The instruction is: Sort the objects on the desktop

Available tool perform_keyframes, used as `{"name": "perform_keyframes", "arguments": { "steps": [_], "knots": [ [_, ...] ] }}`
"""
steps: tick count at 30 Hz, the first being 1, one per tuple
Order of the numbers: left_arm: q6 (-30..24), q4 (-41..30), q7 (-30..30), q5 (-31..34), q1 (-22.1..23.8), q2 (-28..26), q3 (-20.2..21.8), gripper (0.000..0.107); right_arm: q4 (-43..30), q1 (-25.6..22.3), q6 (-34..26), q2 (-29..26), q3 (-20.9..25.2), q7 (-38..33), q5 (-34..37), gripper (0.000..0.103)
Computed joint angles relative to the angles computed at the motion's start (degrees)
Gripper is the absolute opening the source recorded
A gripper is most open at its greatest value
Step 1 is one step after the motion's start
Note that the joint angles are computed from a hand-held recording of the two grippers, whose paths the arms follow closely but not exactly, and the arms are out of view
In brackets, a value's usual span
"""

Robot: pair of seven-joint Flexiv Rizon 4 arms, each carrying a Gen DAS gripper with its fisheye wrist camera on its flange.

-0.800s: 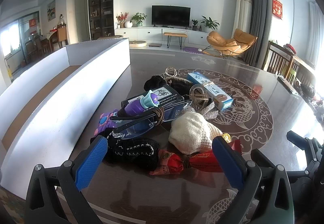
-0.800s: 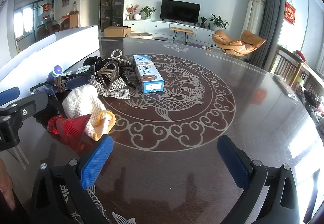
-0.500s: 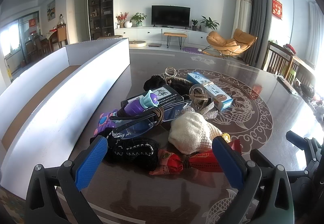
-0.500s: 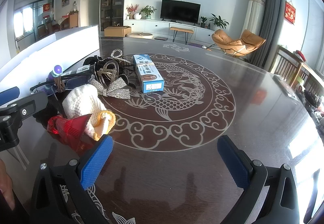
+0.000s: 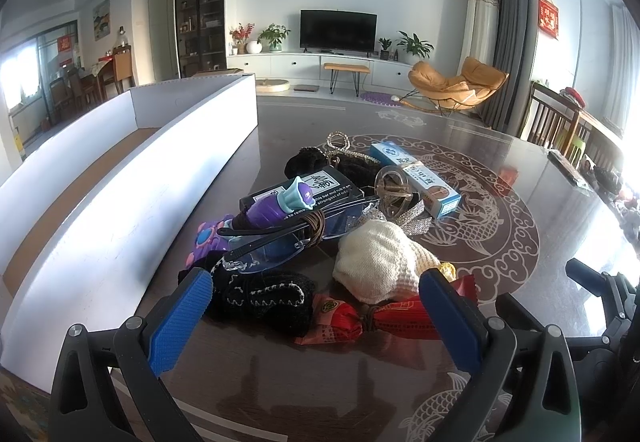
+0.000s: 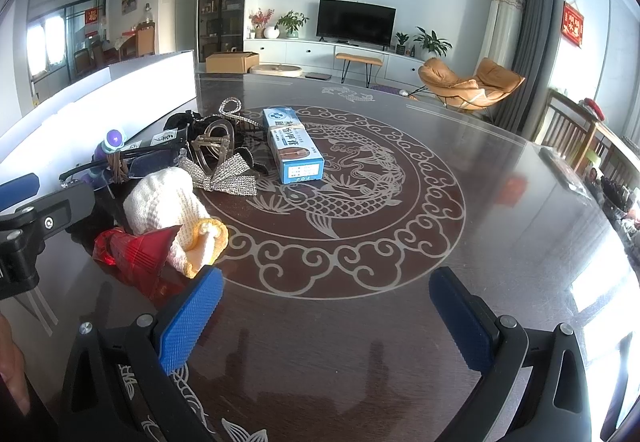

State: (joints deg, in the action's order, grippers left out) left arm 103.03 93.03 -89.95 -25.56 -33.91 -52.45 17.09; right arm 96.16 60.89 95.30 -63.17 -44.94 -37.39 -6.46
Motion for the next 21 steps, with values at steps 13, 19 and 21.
{"name": "perform_keyframes", "arguments": {
  "steps": [13,19,21],
  "knots": [
    [-0.2,-0.16,-0.03,0.58,0.3,-0.03,-0.24,0.103,-0.53,-0.38,-0.28,-0.09,0.28,0.2,-0.29,0.103],
    [-0.35,-0.2,-0.14,0.6,0.23,-0.05,-0.12,0.103,-0.57,-0.45,-0.39,0.01,0.35,0.31,-0.52,0.103],
    [-0.42,-0.19,-0.22,0.66,0.3,-0.06,-0.15,0.103,-0.54,-0.43,-0.33,-0.01,0.31,0.4,-0.55,0.103]
  ]
}}
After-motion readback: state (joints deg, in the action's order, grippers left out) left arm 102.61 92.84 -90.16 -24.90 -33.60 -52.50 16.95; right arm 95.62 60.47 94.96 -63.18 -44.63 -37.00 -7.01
